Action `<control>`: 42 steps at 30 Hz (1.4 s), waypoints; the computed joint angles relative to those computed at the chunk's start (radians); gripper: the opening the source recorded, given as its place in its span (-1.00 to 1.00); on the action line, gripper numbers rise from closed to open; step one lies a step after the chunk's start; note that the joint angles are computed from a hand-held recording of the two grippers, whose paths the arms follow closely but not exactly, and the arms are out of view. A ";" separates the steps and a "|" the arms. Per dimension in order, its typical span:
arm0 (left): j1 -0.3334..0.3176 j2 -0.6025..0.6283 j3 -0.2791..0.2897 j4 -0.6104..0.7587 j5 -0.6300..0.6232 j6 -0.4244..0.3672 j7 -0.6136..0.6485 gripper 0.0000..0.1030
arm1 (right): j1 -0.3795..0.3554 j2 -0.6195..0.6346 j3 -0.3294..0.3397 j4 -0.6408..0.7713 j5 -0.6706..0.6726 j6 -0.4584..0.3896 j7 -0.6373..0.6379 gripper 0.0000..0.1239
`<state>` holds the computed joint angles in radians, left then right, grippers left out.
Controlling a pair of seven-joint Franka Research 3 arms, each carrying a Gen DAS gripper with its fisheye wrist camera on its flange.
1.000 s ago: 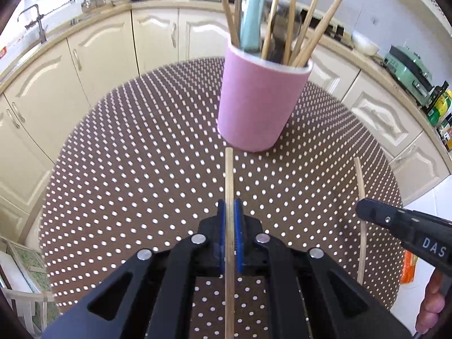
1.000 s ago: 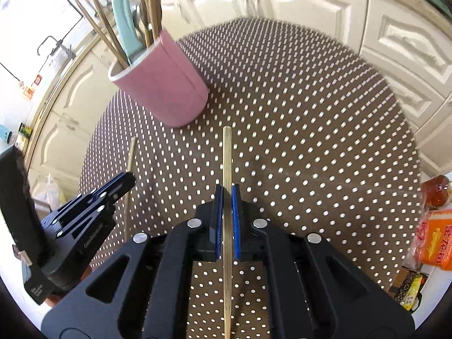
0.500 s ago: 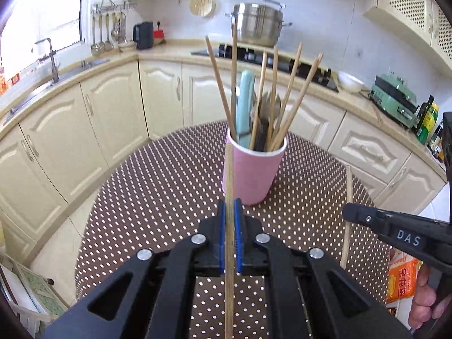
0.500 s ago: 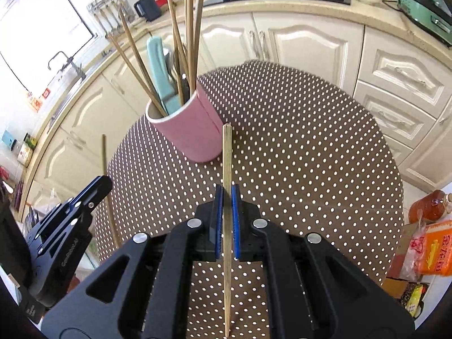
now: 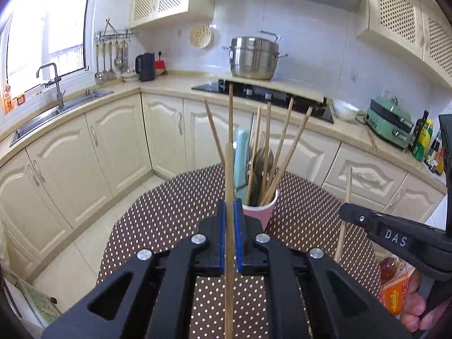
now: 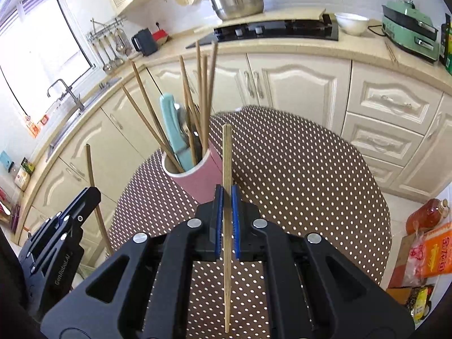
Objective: Organize utensils
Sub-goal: 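Lift the chopstick with the left tool while the right tool carries its chopstick over the cup, then lower both chopsticks into the pink cup and open both tools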
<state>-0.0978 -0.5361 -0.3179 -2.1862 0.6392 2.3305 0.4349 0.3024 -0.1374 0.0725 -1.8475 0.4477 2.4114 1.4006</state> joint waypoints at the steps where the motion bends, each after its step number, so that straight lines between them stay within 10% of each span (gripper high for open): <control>1: 0.007 -0.002 -0.005 0.005 0.010 0.002 -0.012 -0.88 | 0.001 0.000 0.002 0.007 -0.004 0.010 0.003 -0.90; 42: 0.069 0.371 0.079 0.420 0.416 0.126 -0.228 -0.88 | 0.051 0.516 0.027 0.776 -0.137 0.013 0.156 -0.90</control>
<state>-0.0287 -0.1651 -0.2389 -1.7661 1.0548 2.4569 0.2064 0.3535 0.3785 0.0996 -1.0712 0.3111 2.4246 1.5568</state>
